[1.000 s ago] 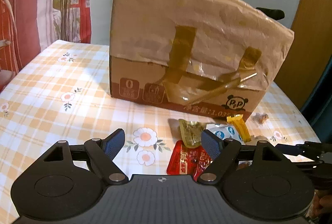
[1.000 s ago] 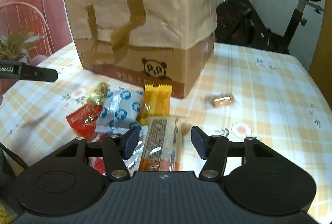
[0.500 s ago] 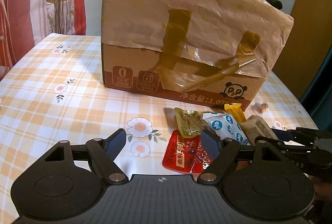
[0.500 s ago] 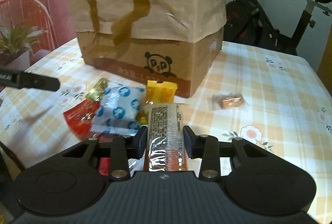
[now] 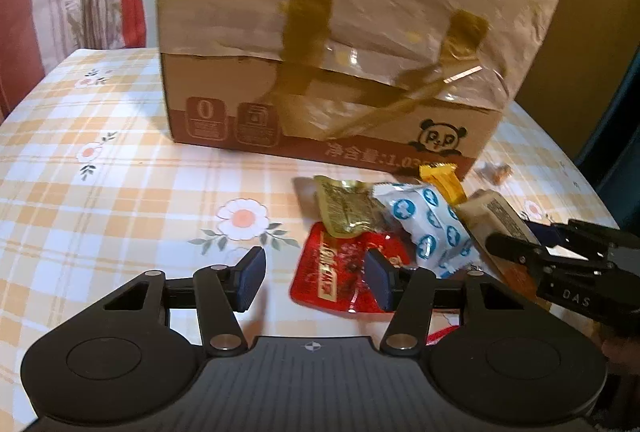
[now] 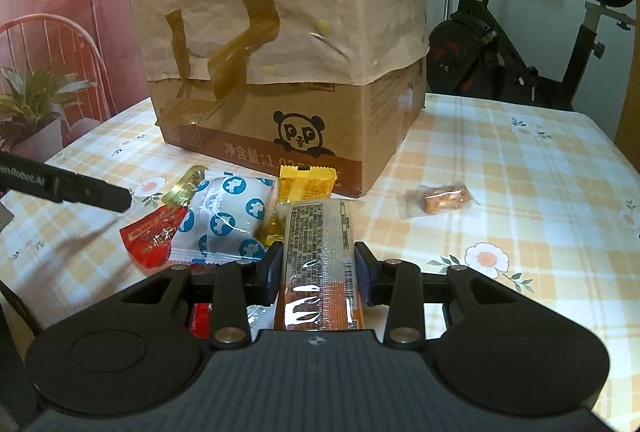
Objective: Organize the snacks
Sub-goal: 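Grasp the red candy pack with the left tool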
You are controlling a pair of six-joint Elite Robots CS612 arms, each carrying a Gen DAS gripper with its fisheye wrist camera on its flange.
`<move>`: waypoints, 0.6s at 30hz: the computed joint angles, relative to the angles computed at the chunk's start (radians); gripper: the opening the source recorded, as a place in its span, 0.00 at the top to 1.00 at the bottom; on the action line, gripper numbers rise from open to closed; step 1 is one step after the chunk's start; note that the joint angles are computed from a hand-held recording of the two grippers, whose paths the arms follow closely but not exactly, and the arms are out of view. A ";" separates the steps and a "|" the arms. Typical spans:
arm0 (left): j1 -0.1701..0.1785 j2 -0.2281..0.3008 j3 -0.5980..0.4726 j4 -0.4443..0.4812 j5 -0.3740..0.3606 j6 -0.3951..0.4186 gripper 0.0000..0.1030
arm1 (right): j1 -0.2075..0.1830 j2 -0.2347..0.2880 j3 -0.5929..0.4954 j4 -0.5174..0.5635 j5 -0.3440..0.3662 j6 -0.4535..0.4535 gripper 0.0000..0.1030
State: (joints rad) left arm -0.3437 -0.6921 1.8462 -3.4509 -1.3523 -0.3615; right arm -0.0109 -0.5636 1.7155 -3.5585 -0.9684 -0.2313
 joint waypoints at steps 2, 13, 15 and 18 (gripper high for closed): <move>-0.003 0.001 -0.005 0.015 -0.003 0.014 0.44 | -0.001 0.001 0.000 -0.001 0.004 0.001 0.62; -0.021 0.026 -0.051 0.088 0.028 0.122 0.30 | -0.005 0.003 -0.005 0.006 0.022 0.015 0.62; -0.023 0.033 -0.058 0.099 0.042 0.138 0.27 | -0.005 0.004 -0.006 0.006 0.024 0.017 0.62; -0.018 0.038 -0.062 0.102 0.043 0.109 0.19 | -0.006 0.004 -0.006 0.005 0.026 0.019 0.62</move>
State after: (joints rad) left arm -0.3612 -0.6536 1.7839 -3.3490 -1.3096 -0.2527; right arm -0.0164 -0.5594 1.7099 -3.5531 -0.9423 -0.2121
